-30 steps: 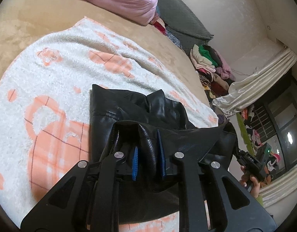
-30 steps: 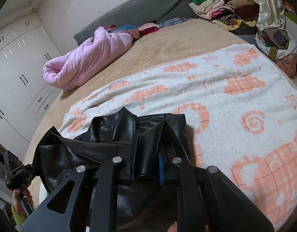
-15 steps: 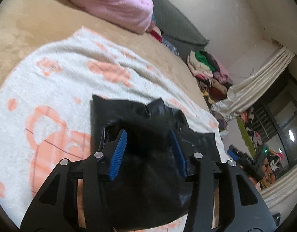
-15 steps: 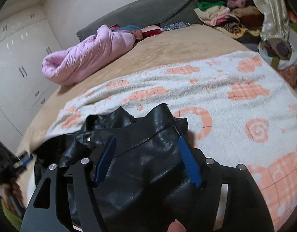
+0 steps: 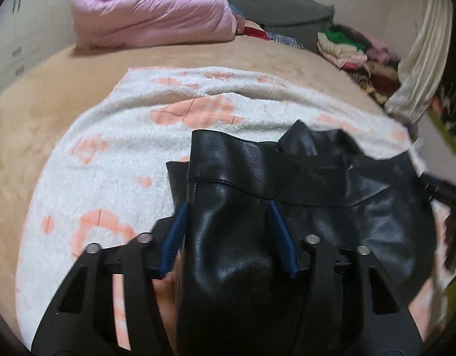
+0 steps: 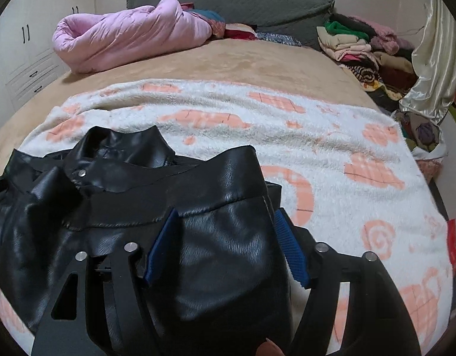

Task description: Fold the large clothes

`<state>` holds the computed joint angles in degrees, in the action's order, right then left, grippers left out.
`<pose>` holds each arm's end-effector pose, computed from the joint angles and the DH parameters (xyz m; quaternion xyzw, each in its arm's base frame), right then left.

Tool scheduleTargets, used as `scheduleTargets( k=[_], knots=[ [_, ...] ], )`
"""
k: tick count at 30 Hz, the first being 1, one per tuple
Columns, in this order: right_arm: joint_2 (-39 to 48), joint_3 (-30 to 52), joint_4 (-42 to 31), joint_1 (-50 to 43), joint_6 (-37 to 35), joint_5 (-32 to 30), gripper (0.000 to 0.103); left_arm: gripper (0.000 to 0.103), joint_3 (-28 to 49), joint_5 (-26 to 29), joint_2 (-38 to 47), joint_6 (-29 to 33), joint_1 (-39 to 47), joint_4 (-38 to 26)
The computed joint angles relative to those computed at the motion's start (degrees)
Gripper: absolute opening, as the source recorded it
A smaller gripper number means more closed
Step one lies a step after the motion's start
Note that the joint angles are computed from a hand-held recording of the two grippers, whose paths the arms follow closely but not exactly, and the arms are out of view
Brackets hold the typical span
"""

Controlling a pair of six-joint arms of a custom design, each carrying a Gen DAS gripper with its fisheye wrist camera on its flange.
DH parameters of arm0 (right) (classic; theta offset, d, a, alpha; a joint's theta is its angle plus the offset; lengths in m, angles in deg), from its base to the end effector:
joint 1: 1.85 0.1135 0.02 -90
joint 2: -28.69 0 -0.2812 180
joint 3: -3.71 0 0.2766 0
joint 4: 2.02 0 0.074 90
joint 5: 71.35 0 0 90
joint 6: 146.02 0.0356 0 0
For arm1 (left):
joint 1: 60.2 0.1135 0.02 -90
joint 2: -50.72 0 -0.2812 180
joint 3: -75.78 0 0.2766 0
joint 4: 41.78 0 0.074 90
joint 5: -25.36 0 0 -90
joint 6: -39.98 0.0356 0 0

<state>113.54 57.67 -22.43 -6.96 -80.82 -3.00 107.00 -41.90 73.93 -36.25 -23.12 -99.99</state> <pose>0.2991 -0.0136 0.1680 -0.2198 0.9024 0.0872 0.3601 0.0911 0.0516 0.1808 -0.1205 0.9164 -0.0242 0.3810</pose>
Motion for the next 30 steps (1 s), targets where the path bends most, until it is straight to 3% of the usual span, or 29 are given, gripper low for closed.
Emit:
scheduleTargets(
  k=[1, 3, 4, 6, 8, 11, 12, 13, 14, 15, 17, 18, 19, 21, 25, 28, 30],
  knots=[
    [1.03, 0.48, 0.24, -0.06, 0.50, -0.10, 0.030, 0.023, -0.50, -1.48, -0.94, -0.56, -1.02, 0.59],
    [2.00, 0.71, 1.15, -1.23, 2.18, -1.41, 0.005, 0.014, -0.55, 0.10, -1.37, 0.21, 0.82, 0.79],
    [2.12, 1.00, 0.67, -2.23, 2.92, -3.64, 0.000, 0.011, -0.03, 2.73, -1.55, 1.62, 3.36, 0.04],
    [0.56, 0.40, 1.01, -4.93, 4.91, -7.86, 0.000, 0.008, 1.70, 5.88, -2.67, 3.79, 6.32, -1.95],
    [-1.86, 0.39, 0.15, -7.26, 6.46, -12.59, 0.000, 0.007, 5.32, 14.44, -2.72, 9.66, 14.89, -6.65],
    [-3.85, 1.60, 0.08, -10.32, 6.84, -18.54, 0.000, 0.007, 8.85, 23.14, 0.53, 16.05, 23.69, -10.91],
    [-2.22, 3.61, -2.16, -9.80, 4.58, -18.22, 0.007, 0.007, 8.85, 23.36, 0.98, 15.98, 23.89, -10.63],
    [-0.66, 4.97, -3.05, -8.16, 3.89, -13.54, 0.038, 0.007, 8.38, 21.85, 0.97, 13.54, 21.64, -8.98],
    [0.42, 5.47, -2.81, -7.16, 4.22, -10.40, 0.060, 0.006, 7.82, 20.67, 1.29, 12.07, 20.17, -7.78],
    [3.09, 7.26, -4.60, -5.98, 3.78, -8.27, 0.074, 0.005, 6.96, 18.97, 1.69, 10.23, 18.29, -6.06],
    [6.36, 8.67, -5.68, -4.02, 3.05, -5.59, 0.063, 0.005, 6.04, 17.63, 1.53, 9.06, 16.83, -4.66],
    [7.13, 8.26, -4.86, -2.38, 1.91, -2.90, 0.040, 0.005, 5.90, 17.44, 1.73, 9.07, 16.68, -4.37],
    [6.86, 7.30, -3.79, -1.44, 1.52, -1.09, 0.025, 0.004, 5.78, 17.29, 1.98, 8.85, 16.41, -4.04],
    [4.82, 5.15, -1.40, -1.89, 1.98, -2.42, 0.013, 0.003, 6.05, 18.03, 2.13, 9.44, 17.45, -4.60],
    [0.47, 6.25, -2.20, -8.10, 7.20, -14.79, 0.011, 0.002, 8.68, 24.25, 3.36, 13.58, 23.10, -8.14],
    [1.52, 9.77, -2.40, -9.58, 11.59, -20.01, 0.011, 0.002, 8.97, 23.48, 3.87, 9.40, 22.02, -4.45],
    [3.98, 12.06, -1.96, -8.33, 13.42, -19.67, 0.011, 0.002, 8.25, 21.91, 5.93, 6.38, 20.20, -0.82]
  ],
)
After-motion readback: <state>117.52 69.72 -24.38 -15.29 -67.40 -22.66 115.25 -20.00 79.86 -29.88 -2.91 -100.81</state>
